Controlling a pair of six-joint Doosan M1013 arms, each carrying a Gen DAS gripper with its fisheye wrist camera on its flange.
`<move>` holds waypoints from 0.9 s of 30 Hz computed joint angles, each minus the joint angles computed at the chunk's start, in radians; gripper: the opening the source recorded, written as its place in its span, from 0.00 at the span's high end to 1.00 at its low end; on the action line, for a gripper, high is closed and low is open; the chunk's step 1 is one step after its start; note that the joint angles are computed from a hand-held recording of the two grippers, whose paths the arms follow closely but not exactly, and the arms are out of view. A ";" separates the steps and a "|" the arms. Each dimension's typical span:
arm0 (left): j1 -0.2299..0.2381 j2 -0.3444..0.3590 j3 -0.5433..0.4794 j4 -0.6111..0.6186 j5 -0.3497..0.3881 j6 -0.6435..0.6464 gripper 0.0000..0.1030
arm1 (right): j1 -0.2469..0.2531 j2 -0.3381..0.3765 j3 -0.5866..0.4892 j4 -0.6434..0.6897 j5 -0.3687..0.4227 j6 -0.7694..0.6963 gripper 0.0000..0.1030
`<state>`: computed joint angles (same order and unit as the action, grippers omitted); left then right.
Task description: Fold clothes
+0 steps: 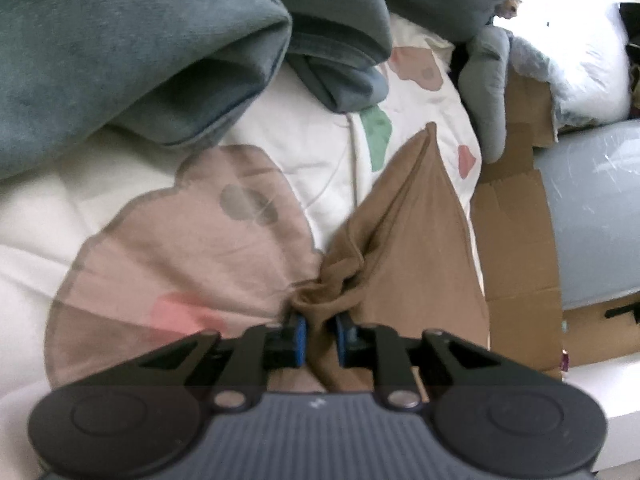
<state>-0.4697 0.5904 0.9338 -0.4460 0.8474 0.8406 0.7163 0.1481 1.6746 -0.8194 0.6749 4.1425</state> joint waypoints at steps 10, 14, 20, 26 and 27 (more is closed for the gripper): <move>0.012 -0.010 0.010 -0.029 0.003 0.048 0.94 | 0.009 0.002 -0.022 0.004 0.086 -0.035 0.97; 0.013 -0.015 0.026 -0.051 -0.009 0.055 0.92 | 0.004 0.001 -0.031 0.050 0.092 -0.079 0.96; 0.006 -0.034 0.080 -0.079 -0.096 0.044 0.82 | 0.000 -0.008 -0.071 0.172 0.145 -0.238 0.89; 0.001 -0.040 0.113 -0.113 -0.172 0.065 0.81 | 0.005 -0.015 -0.129 0.250 0.234 -0.411 0.89; 0.003 -0.039 0.114 -0.125 -0.174 0.079 0.82 | 0.004 -0.014 -0.140 0.263 0.245 -0.444 0.89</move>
<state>-0.4665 0.5514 1.0479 -0.5708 0.6734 0.9193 0.7204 0.1342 1.5348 -0.5562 0.9203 3.6984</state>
